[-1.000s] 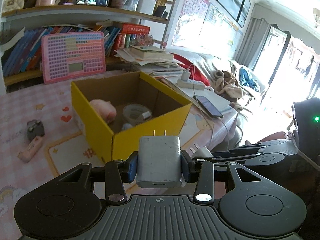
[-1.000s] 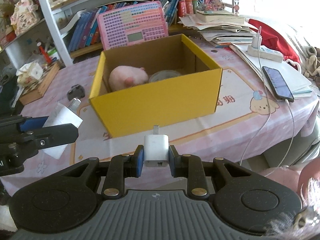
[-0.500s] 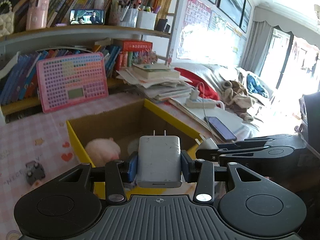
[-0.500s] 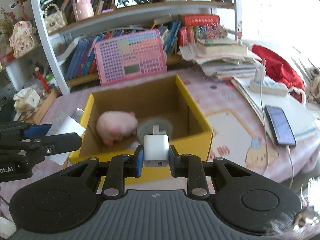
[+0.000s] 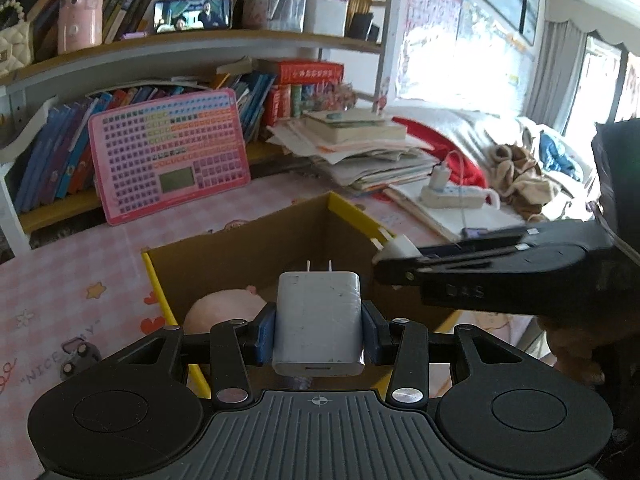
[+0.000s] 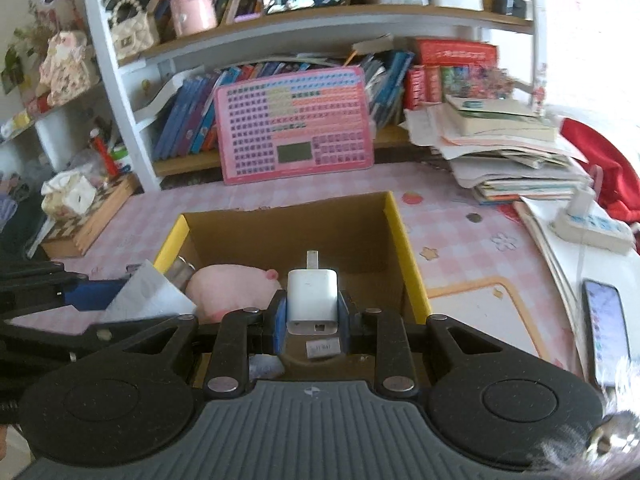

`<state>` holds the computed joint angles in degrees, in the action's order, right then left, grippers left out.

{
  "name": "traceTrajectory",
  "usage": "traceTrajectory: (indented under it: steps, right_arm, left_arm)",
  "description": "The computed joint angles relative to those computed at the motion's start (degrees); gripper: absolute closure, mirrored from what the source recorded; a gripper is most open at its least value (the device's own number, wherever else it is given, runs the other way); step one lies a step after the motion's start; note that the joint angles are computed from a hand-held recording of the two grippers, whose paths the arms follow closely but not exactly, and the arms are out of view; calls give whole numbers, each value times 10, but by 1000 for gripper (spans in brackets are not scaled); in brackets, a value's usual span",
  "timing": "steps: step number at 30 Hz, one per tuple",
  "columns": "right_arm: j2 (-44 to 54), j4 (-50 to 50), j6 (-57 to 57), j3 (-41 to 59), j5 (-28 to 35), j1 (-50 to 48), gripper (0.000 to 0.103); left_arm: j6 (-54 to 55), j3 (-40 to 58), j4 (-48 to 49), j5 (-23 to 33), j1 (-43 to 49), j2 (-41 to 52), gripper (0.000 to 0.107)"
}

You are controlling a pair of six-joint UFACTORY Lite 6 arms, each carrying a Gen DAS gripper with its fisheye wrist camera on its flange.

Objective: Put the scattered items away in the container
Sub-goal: 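Lower the cube into the yellow box and open the right tool while the left tool releases the charger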

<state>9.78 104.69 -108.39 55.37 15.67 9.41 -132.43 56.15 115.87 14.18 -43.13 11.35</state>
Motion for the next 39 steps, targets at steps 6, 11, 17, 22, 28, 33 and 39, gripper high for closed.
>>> traceTrajectory:
  steps: [6,11,17,22,28,33,39]
  right_arm:
    - [151,-199,152,166,-11,19,79]
    - [259,-393,294,299,-9,38,79]
    - [394,-680,551,488,72,50,79]
    - [492,-781,651,635,144,54,79]
    - [564,-819,696,753,207,53,79]
    - [622,-840,728,852,259,55,79]
    - [571,-799,684,764,201,55,60]
  left_arm:
    - [115,52,-123,-11,10,63,65]
    - [208,93,-218,-27,19,114,65]
    - [281,128,-305,-23,25,153,65]
    - [359,152,-389,-17,24,177,65]
    - [452,179,-487,-12,21,198,65]
    - [461,182,-497,-21,27,206,65]
    - [398,172,-437,-22,28,202,61]
